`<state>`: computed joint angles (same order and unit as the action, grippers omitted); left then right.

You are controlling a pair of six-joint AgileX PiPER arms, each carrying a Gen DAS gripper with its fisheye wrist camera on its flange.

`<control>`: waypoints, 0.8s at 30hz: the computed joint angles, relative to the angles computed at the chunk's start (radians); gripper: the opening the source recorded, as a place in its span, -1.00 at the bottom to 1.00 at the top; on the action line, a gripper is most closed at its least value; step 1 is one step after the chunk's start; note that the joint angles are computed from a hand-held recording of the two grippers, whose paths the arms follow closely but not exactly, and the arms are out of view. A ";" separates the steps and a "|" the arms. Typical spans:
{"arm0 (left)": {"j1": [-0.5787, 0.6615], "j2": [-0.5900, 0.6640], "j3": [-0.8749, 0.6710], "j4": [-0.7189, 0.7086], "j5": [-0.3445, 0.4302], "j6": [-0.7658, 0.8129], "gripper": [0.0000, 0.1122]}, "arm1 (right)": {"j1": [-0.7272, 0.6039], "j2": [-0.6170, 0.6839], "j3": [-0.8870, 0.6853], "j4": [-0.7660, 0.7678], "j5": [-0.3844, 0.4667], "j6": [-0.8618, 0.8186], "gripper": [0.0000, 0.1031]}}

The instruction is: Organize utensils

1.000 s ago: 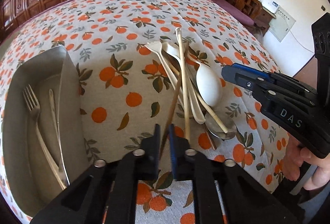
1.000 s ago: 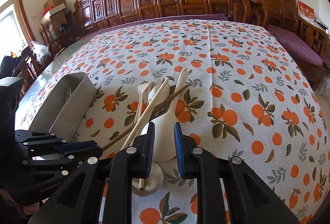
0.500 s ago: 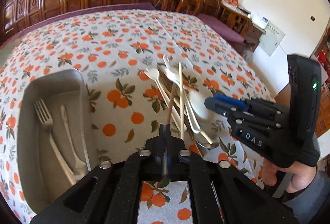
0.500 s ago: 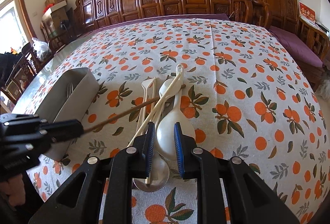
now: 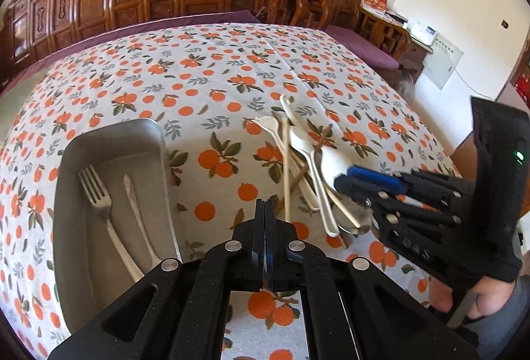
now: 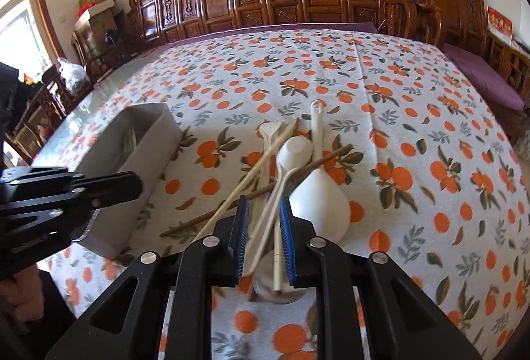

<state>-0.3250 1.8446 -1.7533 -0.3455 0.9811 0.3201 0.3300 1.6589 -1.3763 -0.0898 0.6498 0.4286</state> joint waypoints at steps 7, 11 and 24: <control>0.044 -0.021 0.000 0.005 -0.012 -0.007 -1.00 | 0.047 0.049 -0.037 0.062 0.001 -0.014 -0.59; 0.075 -0.028 0.000 0.004 -0.014 -0.007 -1.00 | 0.073 0.099 -0.083 0.065 0.005 0.001 -0.59; 0.114 -0.043 0.001 -0.018 -0.009 0.018 -1.00 | 0.098 0.273 -0.280 -0.134 0.170 0.231 -0.27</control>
